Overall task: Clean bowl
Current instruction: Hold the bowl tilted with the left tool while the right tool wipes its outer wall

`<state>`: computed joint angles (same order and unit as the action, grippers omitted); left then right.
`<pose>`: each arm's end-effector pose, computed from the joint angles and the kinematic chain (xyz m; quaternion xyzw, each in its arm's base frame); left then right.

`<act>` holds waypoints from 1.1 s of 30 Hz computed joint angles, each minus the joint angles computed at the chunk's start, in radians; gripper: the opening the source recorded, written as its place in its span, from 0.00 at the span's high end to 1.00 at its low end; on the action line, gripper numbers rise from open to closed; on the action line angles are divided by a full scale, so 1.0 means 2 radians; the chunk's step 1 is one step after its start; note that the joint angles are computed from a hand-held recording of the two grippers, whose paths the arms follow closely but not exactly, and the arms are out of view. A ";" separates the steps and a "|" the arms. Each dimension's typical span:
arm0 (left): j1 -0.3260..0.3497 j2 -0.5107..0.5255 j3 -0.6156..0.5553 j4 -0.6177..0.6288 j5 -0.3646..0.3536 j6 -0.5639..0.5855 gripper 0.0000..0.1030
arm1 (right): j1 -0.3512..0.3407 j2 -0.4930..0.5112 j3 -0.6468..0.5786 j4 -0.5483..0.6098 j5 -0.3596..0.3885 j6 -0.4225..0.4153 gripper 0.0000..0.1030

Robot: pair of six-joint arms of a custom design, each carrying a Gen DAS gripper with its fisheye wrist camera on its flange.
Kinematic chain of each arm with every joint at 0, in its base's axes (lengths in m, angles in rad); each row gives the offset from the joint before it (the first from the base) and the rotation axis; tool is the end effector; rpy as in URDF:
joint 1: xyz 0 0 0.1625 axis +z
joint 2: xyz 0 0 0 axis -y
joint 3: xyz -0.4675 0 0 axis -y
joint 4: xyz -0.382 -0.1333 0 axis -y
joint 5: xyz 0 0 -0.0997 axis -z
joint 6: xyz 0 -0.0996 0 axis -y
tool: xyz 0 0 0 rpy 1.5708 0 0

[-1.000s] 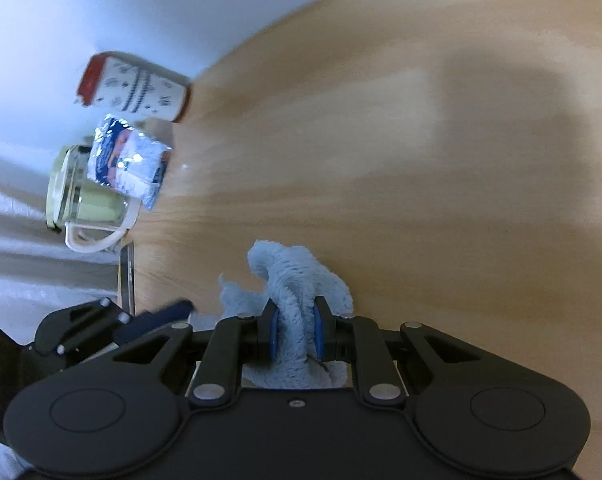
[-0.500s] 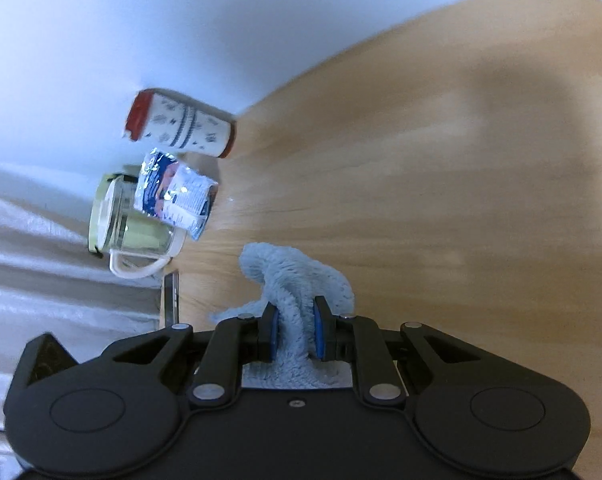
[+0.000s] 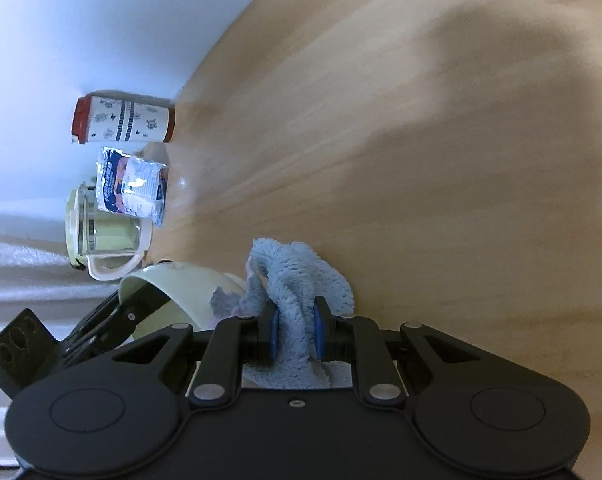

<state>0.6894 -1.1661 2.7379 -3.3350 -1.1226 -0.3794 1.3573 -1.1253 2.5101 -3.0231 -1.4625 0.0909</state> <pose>-0.1183 -0.3262 0.1412 0.2204 0.9454 -0.2060 0.1235 0.0607 -0.4002 0.1169 0.1495 0.9867 -0.0369 0.0519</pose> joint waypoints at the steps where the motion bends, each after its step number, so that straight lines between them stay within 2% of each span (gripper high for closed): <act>1: 0.002 -0.002 0.001 -0.003 -0.003 -0.001 0.84 | 0.001 0.001 -0.001 -0.002 0.001 0.002 0.82; 6: 0.007 -0.002 -0.002 -0.010 -0.014 -0.003 0.84 | 0.011 0.004 -0.023 -0.017 0.026 0.008 0.82; 12: 0.001 0.003 0.004 -0.022 -0.013 -0.042 0.83 | 0.008 0.022 -0.025 -0.053 0.062 0.029 0.82; 19: 0.011 0.010 0.007 -0.045 -0.004 -0.071 0.83 | -0.027 0.015 0.016 -0.079 0.063 0.042 0.82; 27: 0.020 0.021 0.003 -0.058 -0.003 -0.080 0.83 | -0.068 0.014 0.073 -0.117 0.089 0.044 0.82; 33: 0.026 0.030 0.006 -0.092 -0.001 -0.092 0.83 | -0.071 0.021 0.066 -0.141 0.105 0.061 0.82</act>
